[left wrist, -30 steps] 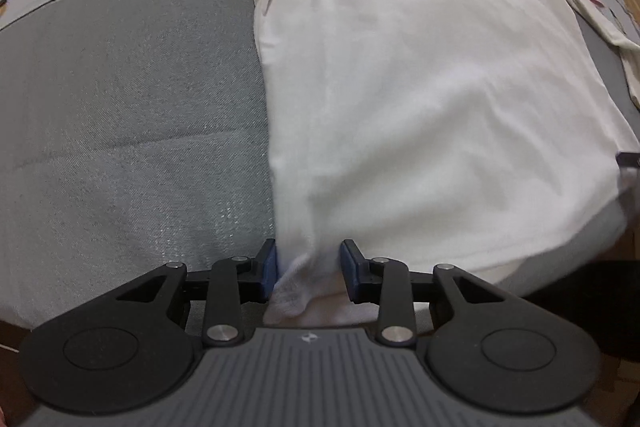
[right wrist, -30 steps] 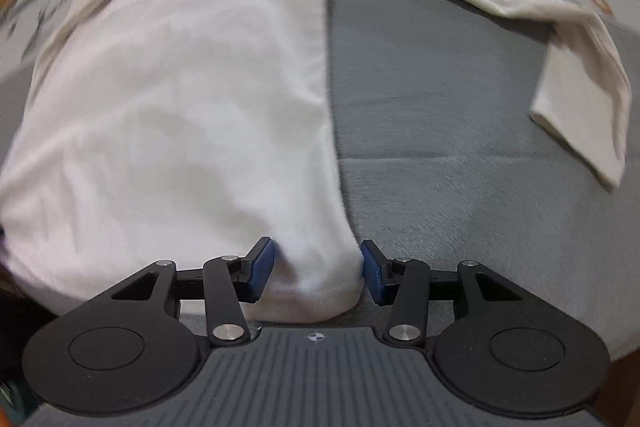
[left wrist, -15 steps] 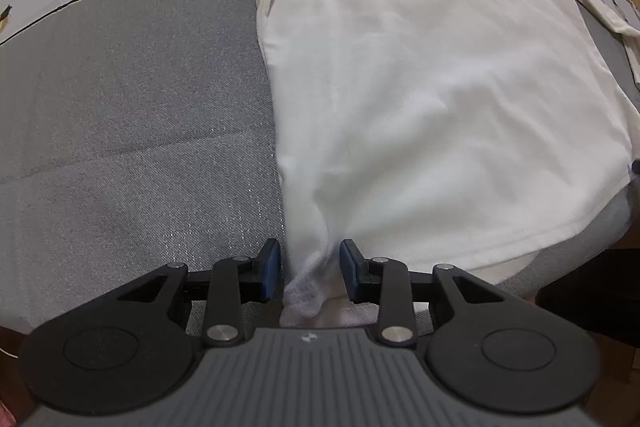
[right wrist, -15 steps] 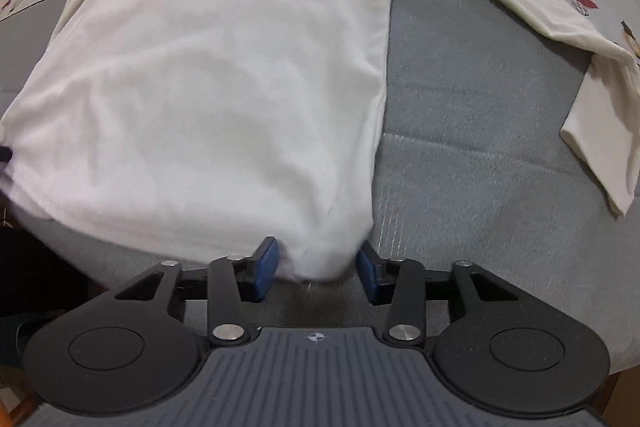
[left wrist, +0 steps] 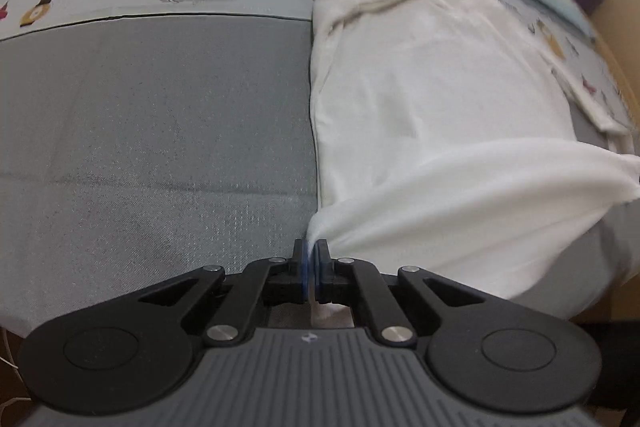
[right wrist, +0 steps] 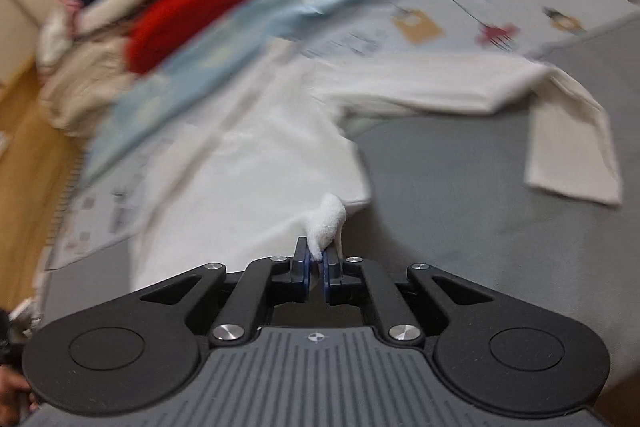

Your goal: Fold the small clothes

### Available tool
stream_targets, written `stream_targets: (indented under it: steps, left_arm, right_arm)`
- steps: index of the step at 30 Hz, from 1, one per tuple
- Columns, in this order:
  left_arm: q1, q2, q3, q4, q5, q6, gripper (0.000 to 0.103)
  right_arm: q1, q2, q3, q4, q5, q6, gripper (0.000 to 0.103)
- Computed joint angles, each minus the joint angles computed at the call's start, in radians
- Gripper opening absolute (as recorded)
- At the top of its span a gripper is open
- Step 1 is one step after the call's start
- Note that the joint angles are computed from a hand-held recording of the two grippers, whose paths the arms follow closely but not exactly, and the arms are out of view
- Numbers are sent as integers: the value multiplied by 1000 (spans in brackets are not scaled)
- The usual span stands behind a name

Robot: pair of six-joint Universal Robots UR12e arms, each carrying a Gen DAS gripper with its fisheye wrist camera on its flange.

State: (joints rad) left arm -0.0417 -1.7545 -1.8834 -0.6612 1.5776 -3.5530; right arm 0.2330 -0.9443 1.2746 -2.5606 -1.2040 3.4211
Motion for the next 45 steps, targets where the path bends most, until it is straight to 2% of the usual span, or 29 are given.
stream_targets:
  steps: [3,6,8,9,11,12,13,16,18,20,22,24,26,27,28,29,30,31,32,33,36,37,39,40,42,43,45]
  left_arm:
    - [0,6,-5,20,-6,18,0]
    - [8,32,-25,50,-28,27,0]
    - [19,44,-41,83,-56,23,0]
    - [28,47,-46,89,-83,23,0]
    - [40,37,-40,60,-127,28,1]
    - [40,26,-30,29,-132,35,6]
    - [37,18,-20,-2,-129,41,11]
    - [36,-6,6,-84,-151,52,20]
    - [33,-21,19,-107,-157,46,24]
    - [30,-28,27,-124,-160,49,31]
    - [25,-36,37,-156,-145,62,32]
    - [21,-41,43,-178,-138,73,32]
    - [17,-42,42,-175,-127,85,32]
    - [17,-42,41,-172,-127,88,28]
    - [16,-40,39,-167,-126,95,14]
    - [16,-37,37,-162,-128,103,8]
    - [14,-32,33,-146,-125,106,7]
    - [9,-28,30,-130,-111,108,7]
    - [3,-20,27,-118,-86,114,7]
    - [-7,-16,28,-114,-51,124,7]
    - [-38,-17,46,-142,32,173,7]
    - [-52,-23,55,-169,69,191,11]
    - [-75,-46,84,-226,143,209,12]
    - [-76,-47,86,-222,153,208,14]
    - [-66,-32,64,-137,135,191,16]
    - [-59,-25,49,-75,114,176,22]
    - [-50,-17,31,23,68,153,27]
  right_arm:
    - [13,10,-30,97,-53,-35,5]
    - [9,7,-38,164,-34,-76,5]
    - [-9,-7,-26,184,57,-74,5]
    - [-15,-19,-6,163,98,-66,5]
    - [-36,-31,20,119,187,-60,5]
    - [-41,-32,21,135,204,-68,5]
    - [-39,-31,9,192,179,-100,6]
    - [-7,-12,-45,360,-30,-166,11]
    - [5,-6,-49,335,-108,-144,11]
    - [10,-4,-38,254,-138,-107,13]
    - [9,1,-32,212,-116,-85,27]
    - [15,18,-54,251,-111,-107,46]
    - [31,43,-91,302,-161,-157,49]
    - [39,52,-106,333,-187,-184,49]
    - [47,62,-124,374,-215,-204,49]
    - [52,66,-131,409,-238,-221,48]
    - [54,69,-136,441,-254,-237,45]
    - [54,73,-142,473,-254,-253,38]
    - [54,71,-140,482,-248,-263,12]
    - [53,67,-136,483,-241,-266,7]
    - [30,43,-97,410,-157,-203,7]
    - [23,38,-89,396,-153,-170,7]
    - [23,43,-105,438,-212,-116,8]
    - [28,48,-115,460,-262,-94,8]
    - [45,52,-122,446,-373,-77,8]
    - [52,51,-119,419,-417,-72,9]
    - [59,39,-89,314,-465,-62,10]
